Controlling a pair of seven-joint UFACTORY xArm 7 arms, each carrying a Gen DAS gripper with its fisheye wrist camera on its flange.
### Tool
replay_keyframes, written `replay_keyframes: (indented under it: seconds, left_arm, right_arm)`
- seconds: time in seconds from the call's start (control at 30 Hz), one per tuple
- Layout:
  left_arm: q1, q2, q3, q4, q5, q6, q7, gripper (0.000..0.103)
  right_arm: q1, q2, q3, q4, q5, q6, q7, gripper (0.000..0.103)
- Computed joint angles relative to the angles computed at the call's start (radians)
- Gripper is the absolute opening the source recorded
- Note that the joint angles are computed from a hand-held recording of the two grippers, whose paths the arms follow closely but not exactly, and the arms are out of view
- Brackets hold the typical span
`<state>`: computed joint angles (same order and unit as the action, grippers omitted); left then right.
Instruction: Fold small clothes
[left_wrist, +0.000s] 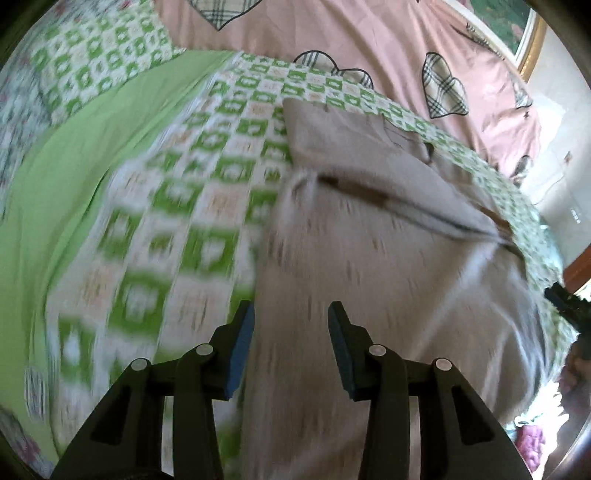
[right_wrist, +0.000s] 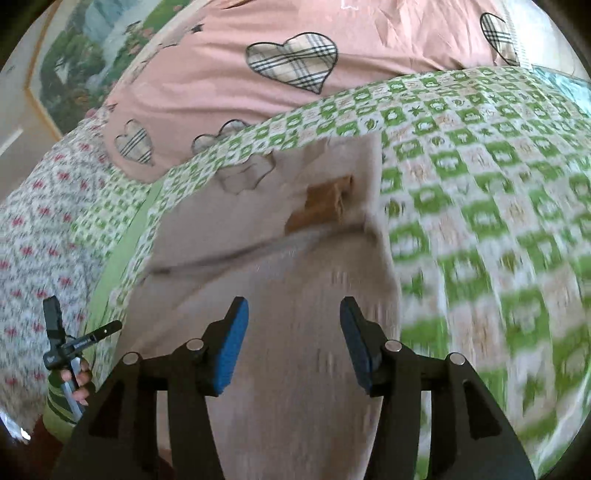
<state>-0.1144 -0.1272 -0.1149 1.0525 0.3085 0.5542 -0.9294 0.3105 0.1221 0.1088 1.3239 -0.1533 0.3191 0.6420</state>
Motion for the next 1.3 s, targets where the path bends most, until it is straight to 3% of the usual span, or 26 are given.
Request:
replay_keyframes:
  seconds: [0.2,0.3,0.47,0.67,1.0,1.03,1.1,1.13,1.2,1.23,1.3]
  left_arm:
    - [-0.021,-0.217,-0.034,-0.238,-0.087,-0.042,-0.045,0.047]
    - [-0.036,-0.302,-0.055,-0.322,-0.137,-0.044,-0.047,0.048]
    - [-0.084,-0.361,-0.061,-0.412,-0.230,-0.074,-0.015,0.050]
    - [-0.114,-0.328,-0.052,-0.437,-0.299,-0.135,0.037,0.053]
    - [-0.189,-0.295,0.022,-0.438,-0.439,-0.186,0.235,0.055]
    - [-0.189,-0.295,0.020,-0.440,-0.449,-0.190,0.243,0.055]
    - [-0.169,-0.299,0.004,-0.441,-0.445,-0.183,0.240,0.043]
    - [-0.149,-0.302,-0.013,-0.439,-0.424,-0.172,0.228,0.035]
    - [-0.138,-0.316,-0.024,-0.442,-0.406,-0.156,0.230,0.011]
    - [-0.145,-0.327,-0.019,-0.449,-0.411,-0.162,0.241,0.006]
    - [-0.140,-0.359,-0.031,-0.462,-0.403,-0.176,0.238,0.005]
  right_arm:
    - [0.001,-0.180,0.043,-0.256,0.240,-0.079,-0.216,0.053]
    - [0.025,-0.271,0.046,-0.357,0.298,-0.073,-0.272,0.053]
    - [0.138,-0.374,-0.013,-0.483,0.480,-0.068,-0.453,0.053]
    - [0.150,-0.366,-0.009,-0.521,0.544,-0.004,-0.508,0.053]
    - [0.188,-0.263,-0.017,-0.469,0.797,-0.098,-0.729,0.052]
    - [0.184,-0.266,-0.010,-0.474,0.806,-0.101,-0.737,0.046]
    - [0.182,-0.267,-0.007,-0.478,0.839,-0.093,-0.748,0.030]
    - [0.187,-0.259,-0.011,-0.476,0.876,-0.090,-0.769,0.014]
    - [0.190,-0.253,-0.006,-0.473,0.922,-0.089,-0.811,0.010]
    - [0.200,-0.260,-0.007,-0.474,0.972,-0.093,-0.859,0.009]
    - [0.219,-0.292,-0.019,-0.481,1.083,-0.087,-0.961,0.009]
